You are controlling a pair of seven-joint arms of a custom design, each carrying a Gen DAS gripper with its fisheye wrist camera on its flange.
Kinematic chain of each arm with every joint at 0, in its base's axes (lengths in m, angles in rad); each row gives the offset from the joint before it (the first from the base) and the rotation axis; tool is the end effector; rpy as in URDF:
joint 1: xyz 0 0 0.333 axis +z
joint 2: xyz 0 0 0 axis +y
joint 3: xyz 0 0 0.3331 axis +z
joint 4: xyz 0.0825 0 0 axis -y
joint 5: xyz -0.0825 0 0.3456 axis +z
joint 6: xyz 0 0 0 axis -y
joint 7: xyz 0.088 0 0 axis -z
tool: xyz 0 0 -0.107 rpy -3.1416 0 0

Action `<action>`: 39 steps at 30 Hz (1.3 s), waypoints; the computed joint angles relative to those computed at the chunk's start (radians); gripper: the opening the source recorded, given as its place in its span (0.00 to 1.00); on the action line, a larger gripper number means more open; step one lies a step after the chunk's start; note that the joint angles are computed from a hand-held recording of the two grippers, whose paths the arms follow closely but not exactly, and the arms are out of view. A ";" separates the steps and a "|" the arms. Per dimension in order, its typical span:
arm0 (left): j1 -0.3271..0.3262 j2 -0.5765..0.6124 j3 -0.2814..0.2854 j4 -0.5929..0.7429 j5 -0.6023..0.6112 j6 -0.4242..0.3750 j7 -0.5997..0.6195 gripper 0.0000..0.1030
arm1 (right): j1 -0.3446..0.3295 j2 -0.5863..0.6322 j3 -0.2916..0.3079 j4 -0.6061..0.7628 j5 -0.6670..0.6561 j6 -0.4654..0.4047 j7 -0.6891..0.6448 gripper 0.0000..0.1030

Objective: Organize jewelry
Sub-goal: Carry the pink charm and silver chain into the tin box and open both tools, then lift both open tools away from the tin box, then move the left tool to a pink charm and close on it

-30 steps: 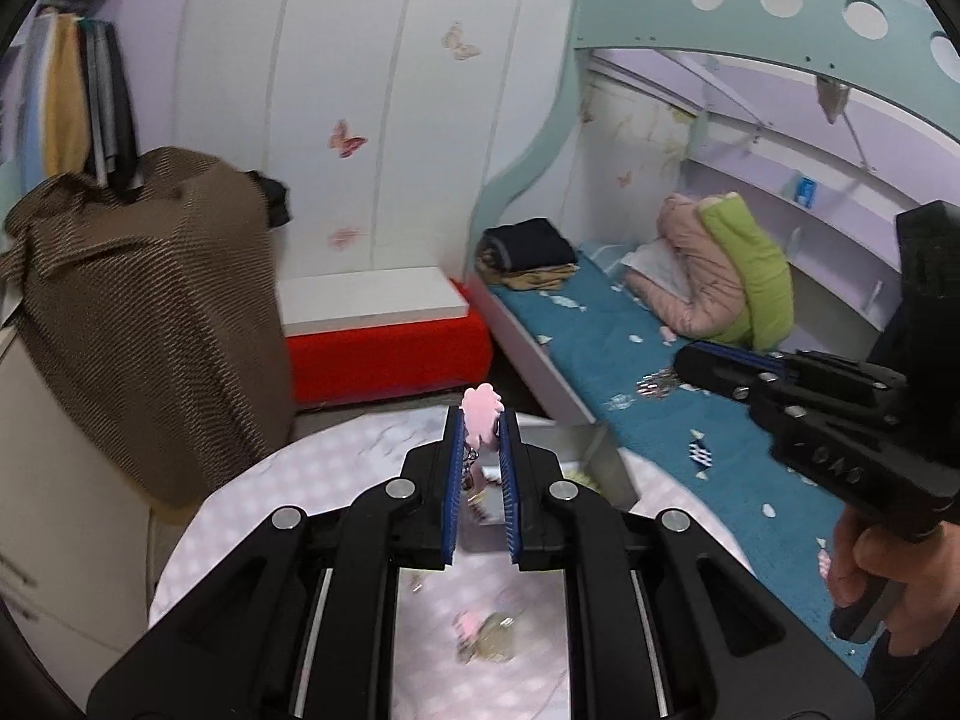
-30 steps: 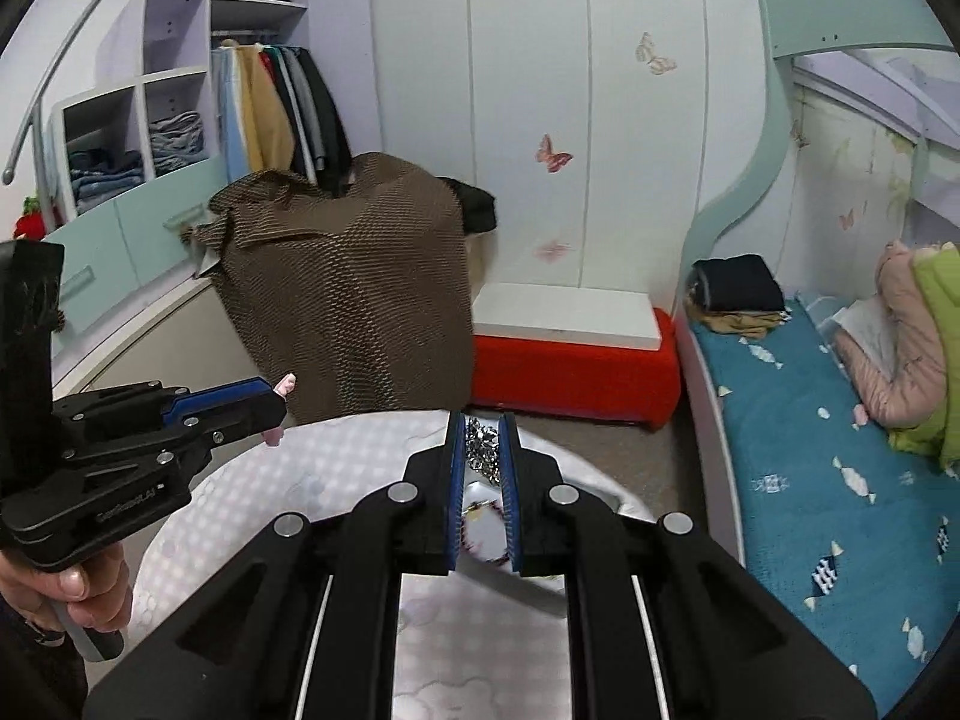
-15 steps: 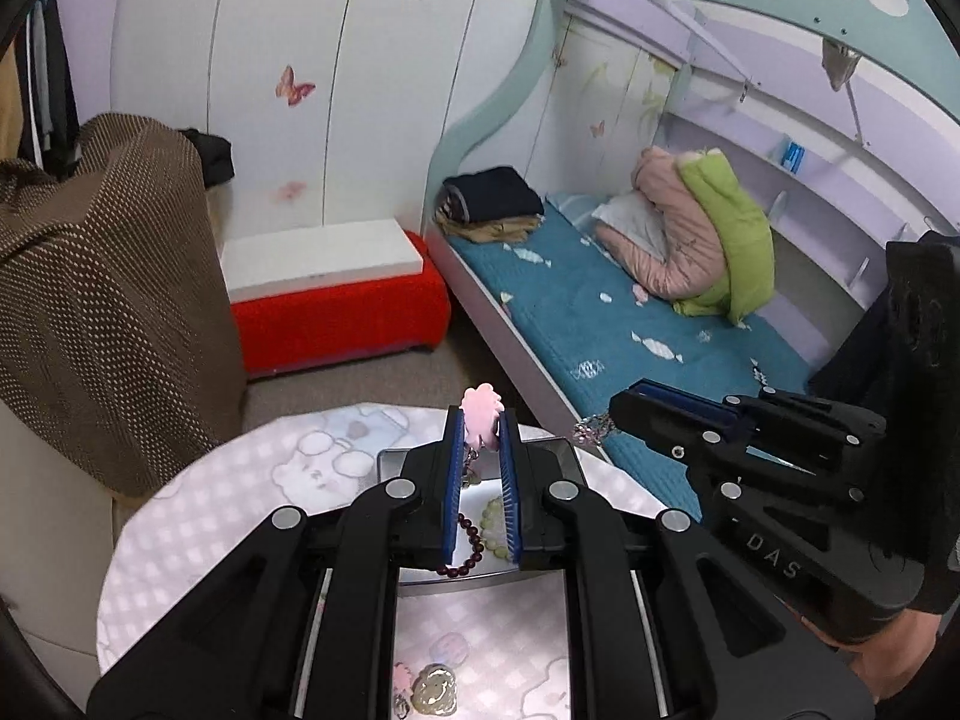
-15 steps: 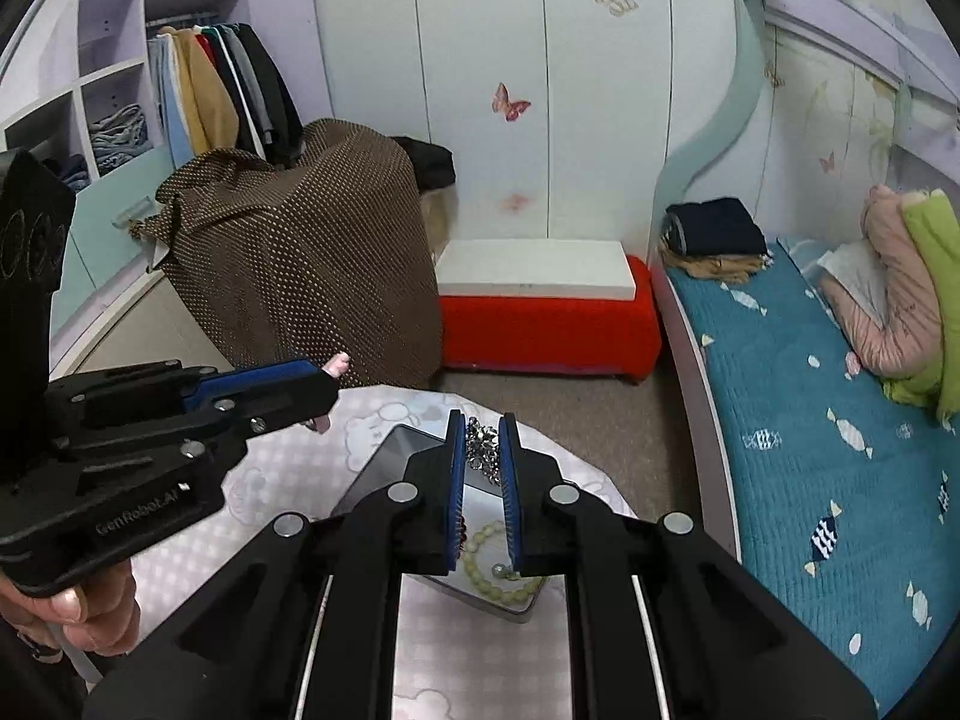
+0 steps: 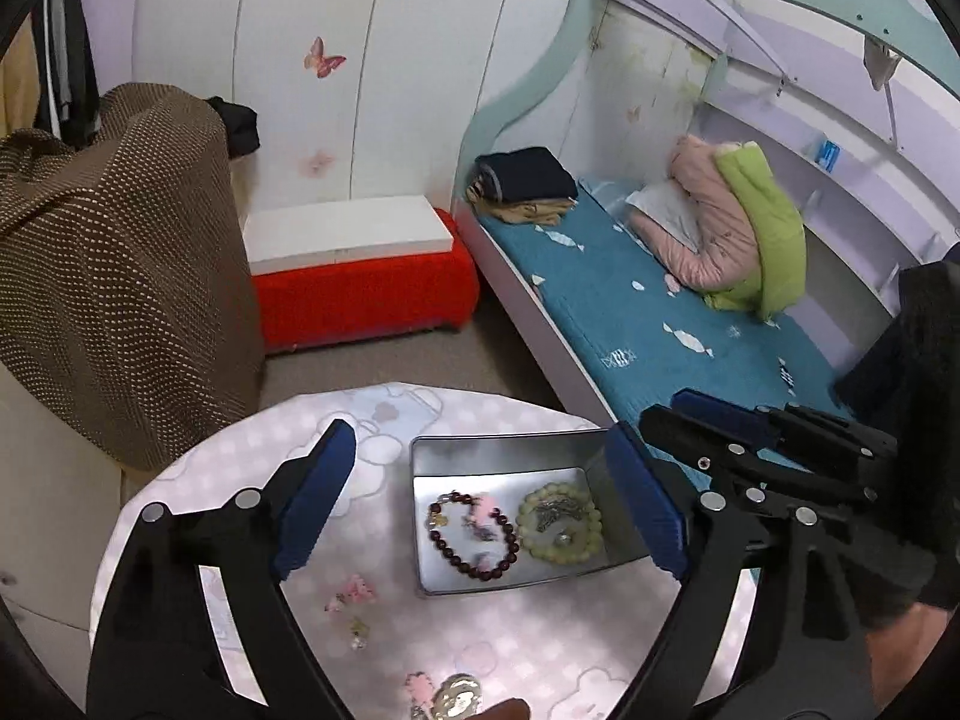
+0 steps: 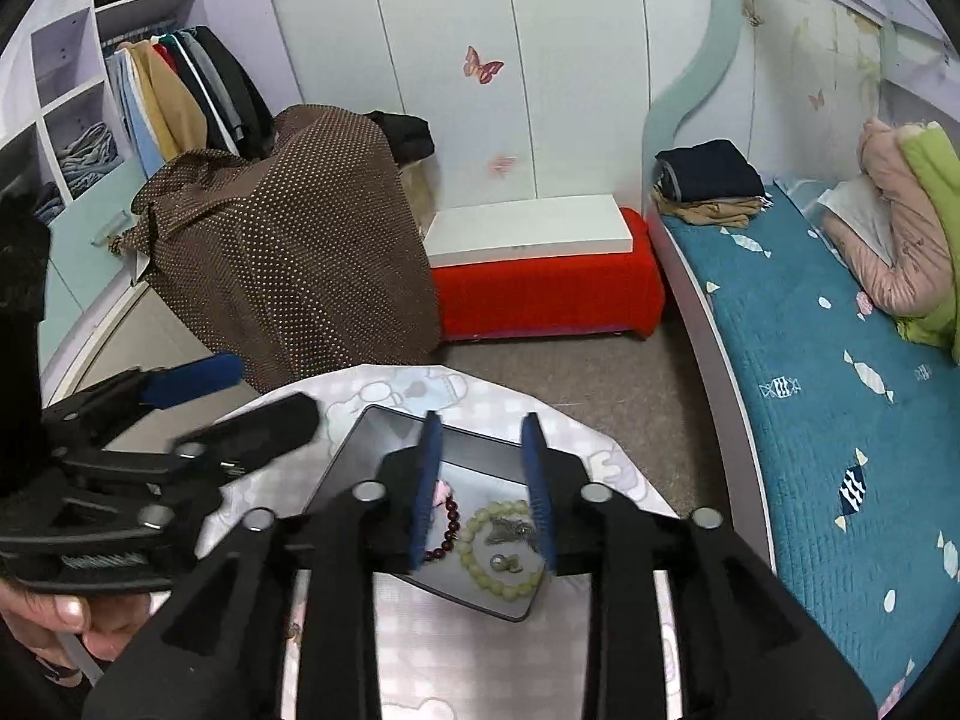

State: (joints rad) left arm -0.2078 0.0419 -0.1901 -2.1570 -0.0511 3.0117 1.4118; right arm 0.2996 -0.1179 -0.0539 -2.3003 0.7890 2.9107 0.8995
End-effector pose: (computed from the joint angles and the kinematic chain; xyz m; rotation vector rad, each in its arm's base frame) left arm 0.5206 -0.2131 0.5167 -1.6575 2.0015 -1.0011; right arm 0.4954 0.0785 0.5062 -1.8396 1.4922 -0.4050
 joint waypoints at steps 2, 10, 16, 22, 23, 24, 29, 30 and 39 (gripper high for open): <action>-0.007 -0.025 0.041 -0.031 0.241 0.031 -0.209 0.89 | 0.002 -0.006 0.001 -0.006 0.011 0.012 0.005 0.65; 0.200 -0.157 -0.058 -0.108 0.880 0.063 -0.808 0.95 | 0.041 -0.049 -0.022 -0.057 0.077 0.110 0.032 0.93; 0.327 -0.273 -0.145 -0.185 0.930 0.095 -0.881 0.95 | 0.133 -0.104 -0.082 -0.106 0.093 0.165 0.036 0.93; 0.340 -0.373 -0.149 -0.269 0.820 0.112 -0.804 0.95 | 0.198 -0.178 -0.107 -0.165 0.014 0.211 0.100 0.93; 0.342 -0.390 -0.149 -0.285 0.804 0.115 -0.793 0.95 | 0.206 -0.192 -0.108 -0.176 -0.002 0.216 0.112 0.93; 0.344 -0.406 -0.150 -0.299 0.789 0.118 -0.784 0.95 | 0.204 -0.208 -0.101 -0.190 -0.024 0.220 0.129 0.93; 0.335 -0.490 -0.139 -0.374 0.704 0.135 -0.745 0.95 | 0.219 -0.273 -0.085 -0.247 -0.099 0.253 0.186 0.93; 0.335 -0.501 -0.139 -0.385 0.689 0.137 -0.737 0.95 | 0.207 -0.285 -0.068 -0.259 -0.119 0.256 0.205 0.93; 0.340 -0.686 -0.148 -0.531 0.560 0.108 -0.684 0.95 | 0.159 -0.385 0.011 -0.365 -0.243 0.309 0.322 0.93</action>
